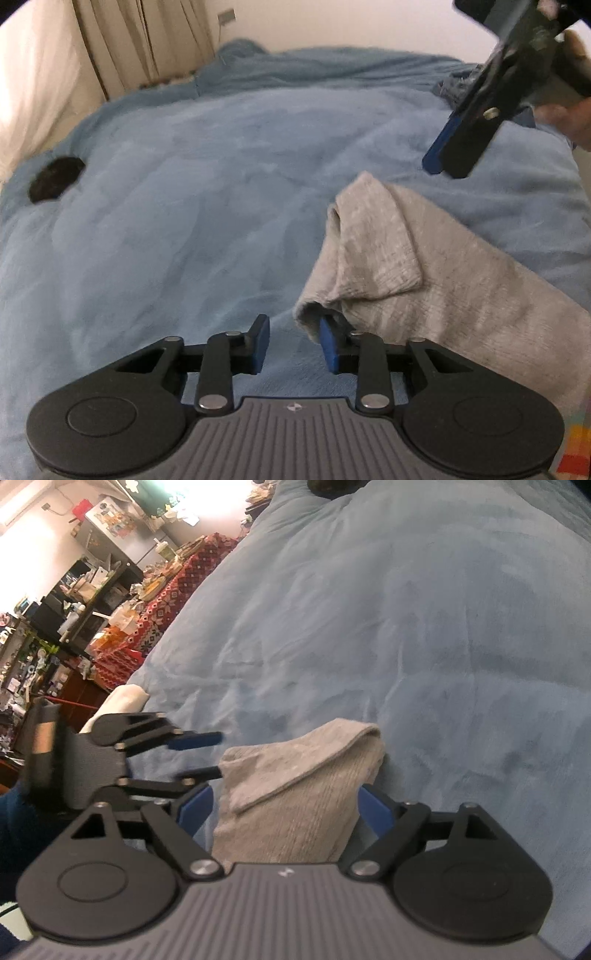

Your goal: Fold clothes

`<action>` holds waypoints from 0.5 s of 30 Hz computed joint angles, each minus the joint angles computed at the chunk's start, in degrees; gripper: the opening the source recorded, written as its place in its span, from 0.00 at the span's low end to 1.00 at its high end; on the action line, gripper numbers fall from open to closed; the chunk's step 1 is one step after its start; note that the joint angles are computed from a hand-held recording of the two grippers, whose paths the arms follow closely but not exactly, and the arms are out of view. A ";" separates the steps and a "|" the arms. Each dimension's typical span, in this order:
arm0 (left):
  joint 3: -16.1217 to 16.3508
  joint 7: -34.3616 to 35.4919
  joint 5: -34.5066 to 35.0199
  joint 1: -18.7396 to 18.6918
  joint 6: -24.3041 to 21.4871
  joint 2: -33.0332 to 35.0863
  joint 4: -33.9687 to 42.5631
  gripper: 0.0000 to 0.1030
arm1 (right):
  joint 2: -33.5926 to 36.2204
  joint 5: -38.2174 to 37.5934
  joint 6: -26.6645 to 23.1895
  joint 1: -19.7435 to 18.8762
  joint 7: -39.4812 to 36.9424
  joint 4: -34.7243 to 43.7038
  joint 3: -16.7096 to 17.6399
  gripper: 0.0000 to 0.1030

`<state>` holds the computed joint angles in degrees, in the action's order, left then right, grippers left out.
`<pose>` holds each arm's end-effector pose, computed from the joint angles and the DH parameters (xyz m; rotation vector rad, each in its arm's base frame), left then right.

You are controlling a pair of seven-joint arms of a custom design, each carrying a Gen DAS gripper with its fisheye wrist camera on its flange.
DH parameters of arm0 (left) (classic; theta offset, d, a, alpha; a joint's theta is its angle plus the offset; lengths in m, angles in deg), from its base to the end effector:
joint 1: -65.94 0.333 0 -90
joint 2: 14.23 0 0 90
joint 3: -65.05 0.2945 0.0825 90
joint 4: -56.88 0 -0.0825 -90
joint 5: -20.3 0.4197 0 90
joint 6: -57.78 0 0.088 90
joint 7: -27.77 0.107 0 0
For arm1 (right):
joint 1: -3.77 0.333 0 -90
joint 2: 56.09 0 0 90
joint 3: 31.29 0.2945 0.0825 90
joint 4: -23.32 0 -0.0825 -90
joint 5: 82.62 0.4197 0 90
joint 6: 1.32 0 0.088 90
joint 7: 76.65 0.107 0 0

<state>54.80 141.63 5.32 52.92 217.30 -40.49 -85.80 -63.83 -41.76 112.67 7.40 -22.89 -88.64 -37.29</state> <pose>0.4567 -0.1882 0.4986 -1.1660 2.2821 -0.8007 0.5790 0.0143 0.5371 -2.0018 1.4055 0.1958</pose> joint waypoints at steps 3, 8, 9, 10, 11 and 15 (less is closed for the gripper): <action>1.06 -1.17 -2.81 -0.78 -1.18 2.34 1.15 0.13 | -1.11 -1.06 2.27 0.15 0.75 -1.66 0.45 0.85; 2.01 -2.33 -7.65 -1.85 -1.39 2.34 0.49 0.07 | -1.79 -0.78 5.47 1.59 -0.93 -2.41 0.50 0.68; 2.23 -2.47 -8.61 -2.16 -1.53 2.19 0.39 0.07 | -0.75 -1.45 5.70 1.80 0.75 -1.09 0.81 0.59; 2.61 -2.18 -9.92 -2.86 -1.66 1.77 0.10 0.06 | 0.65 -2.21 5.36 1.95 2.78 0.79 1.12 0.52; 3.33 -1.58 -11.60 -3.67 -1.88 1.43 -0.06 0.06 | 2.25 -3.24 4.68 2.01 5.36 3.02 1.51 0.50; 3.70 -0.87 -14.73 -4.43 -1.72 0.88 -0.48 0.06 | 10.62 -10.56 -2.78 2.41 18.68 15.36 4.06 0.36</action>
